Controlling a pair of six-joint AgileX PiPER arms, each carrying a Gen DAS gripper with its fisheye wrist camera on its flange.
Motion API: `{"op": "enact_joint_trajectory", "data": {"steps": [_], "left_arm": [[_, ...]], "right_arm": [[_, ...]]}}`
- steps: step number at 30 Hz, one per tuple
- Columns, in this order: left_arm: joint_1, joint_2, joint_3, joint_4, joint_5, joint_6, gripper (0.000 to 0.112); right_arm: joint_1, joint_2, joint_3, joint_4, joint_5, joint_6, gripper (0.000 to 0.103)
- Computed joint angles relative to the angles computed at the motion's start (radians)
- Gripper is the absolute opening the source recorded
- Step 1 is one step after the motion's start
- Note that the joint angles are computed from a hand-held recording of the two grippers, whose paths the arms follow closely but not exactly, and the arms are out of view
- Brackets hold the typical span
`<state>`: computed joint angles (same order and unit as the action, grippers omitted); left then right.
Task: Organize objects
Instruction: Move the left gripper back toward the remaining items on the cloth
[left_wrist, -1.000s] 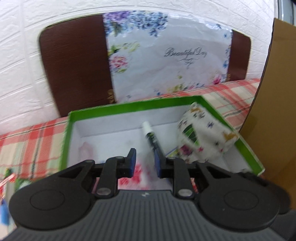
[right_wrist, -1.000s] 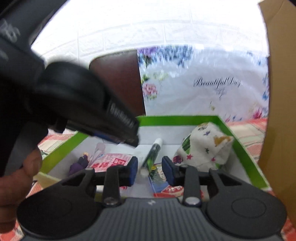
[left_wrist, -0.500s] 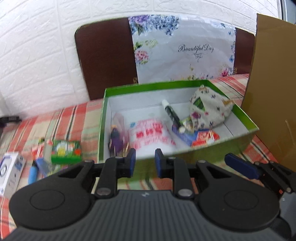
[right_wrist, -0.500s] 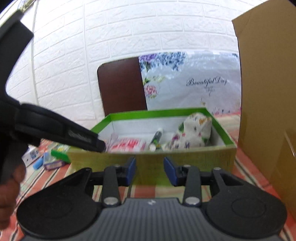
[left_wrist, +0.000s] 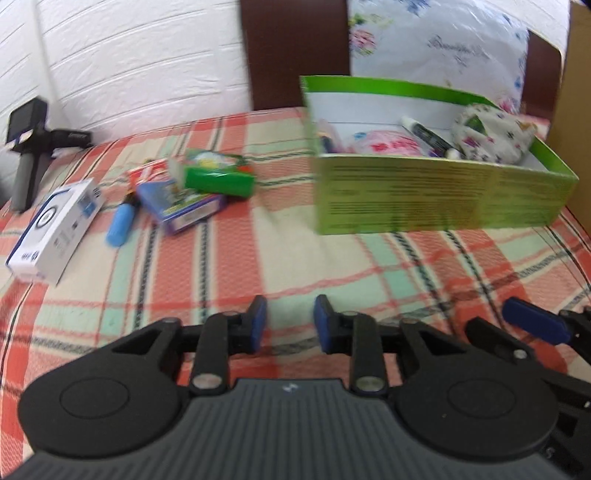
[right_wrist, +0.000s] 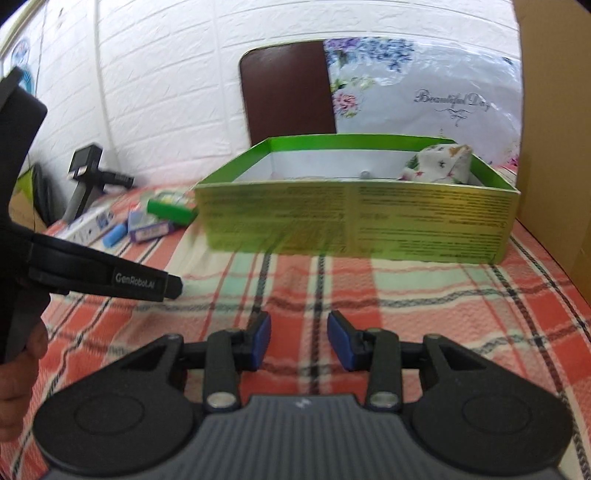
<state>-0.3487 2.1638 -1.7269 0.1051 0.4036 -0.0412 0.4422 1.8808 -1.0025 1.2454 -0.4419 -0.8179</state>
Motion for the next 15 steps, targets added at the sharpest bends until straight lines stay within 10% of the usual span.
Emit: {"op": "enact_joint_trajectory", "data": {"steps": [15], "left_arm": [[0.133,0.002,0.046,-0.100,-0.099,0.091,0.042]], "right_arm": [[0.131,0.135,-0.260,0.349,-0.005,-0.509,0.045]]}}
